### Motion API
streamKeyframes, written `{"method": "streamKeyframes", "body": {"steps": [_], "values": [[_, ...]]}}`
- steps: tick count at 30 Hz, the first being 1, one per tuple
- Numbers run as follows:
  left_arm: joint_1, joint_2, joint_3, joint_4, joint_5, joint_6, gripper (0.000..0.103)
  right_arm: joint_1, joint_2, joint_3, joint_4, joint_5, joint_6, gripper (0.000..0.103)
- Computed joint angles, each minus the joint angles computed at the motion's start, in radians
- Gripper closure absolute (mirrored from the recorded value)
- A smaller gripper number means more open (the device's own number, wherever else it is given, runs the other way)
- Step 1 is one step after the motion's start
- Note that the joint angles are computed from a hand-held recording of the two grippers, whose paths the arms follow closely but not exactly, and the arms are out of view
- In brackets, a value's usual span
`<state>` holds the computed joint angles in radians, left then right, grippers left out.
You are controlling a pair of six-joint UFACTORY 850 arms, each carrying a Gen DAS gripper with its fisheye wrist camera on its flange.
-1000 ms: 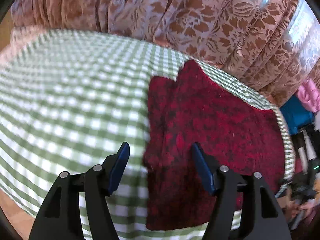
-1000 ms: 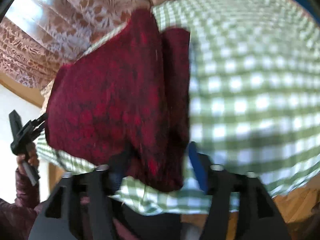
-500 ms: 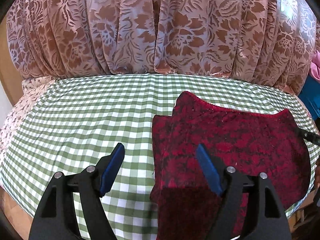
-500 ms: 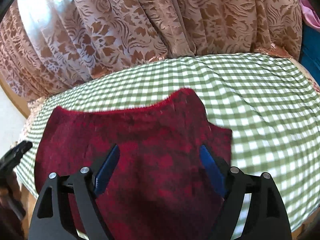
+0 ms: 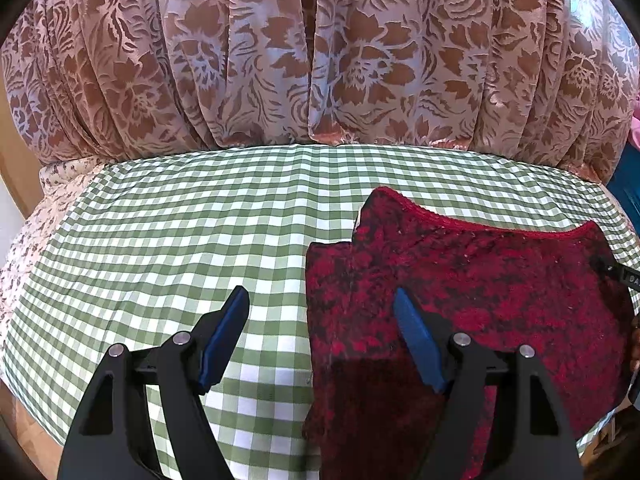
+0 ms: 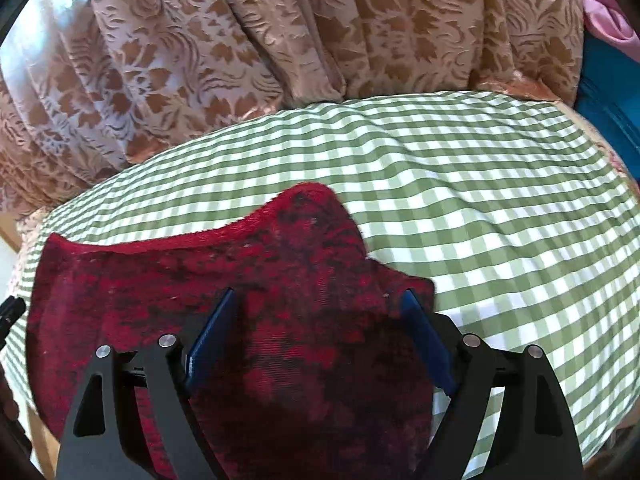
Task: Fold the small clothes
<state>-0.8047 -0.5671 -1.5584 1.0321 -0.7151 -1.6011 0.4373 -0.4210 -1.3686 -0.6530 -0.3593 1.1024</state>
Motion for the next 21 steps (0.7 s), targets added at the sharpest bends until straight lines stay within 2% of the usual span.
{"method": "streamKeyframes", "body": {"steps": [6, 8, 11, 15, 17, 19, 21], "values": [[0.021, -0.023, -0.033, -0.033, 0.019, 0.061, 0.029, 0.031, 0.044, 0.014, -0.340, -0.004, 0.314, 0.020], [0.041, -0.032, -0.047, -0.079, 0.054, 0.104, 0.029, 0.037, 0.051, 0.014, -0.374, 0.031, 0.323, 0.020], [0.090, -0.036, -0.056, -0.244, 0.172, 0.204, 0.034, 0.038, 0.023, -0.014, -0.240, 0.059, 0.157, 0.020], [0.132, -0.068, -0.095, -0.423, 0.246, 0.334, 0.041, 0.028, -0.031, -0.054, -0.100, 0.043, 0.033, 0.020], [0.145, -0.087, -0.118, -0.513, 0.273, 0.405, 0.053, 0.025, -0.049, -0.068, -0.110, 0.034, 0.048, 0.020], [0.154, -0.108, -0.138, -0.588, 0.298, 0.469, 0.076, 0.017, -0.064, -0.078, -0.088, 0.032, 0.041, 0.020], [0.152, -0.137, -0.164, -0.555, 0.283, 0.426, 0.084, 0.002, -0.084, -0.092, 0.005, 0.053, -0.030, 0.020]]}}
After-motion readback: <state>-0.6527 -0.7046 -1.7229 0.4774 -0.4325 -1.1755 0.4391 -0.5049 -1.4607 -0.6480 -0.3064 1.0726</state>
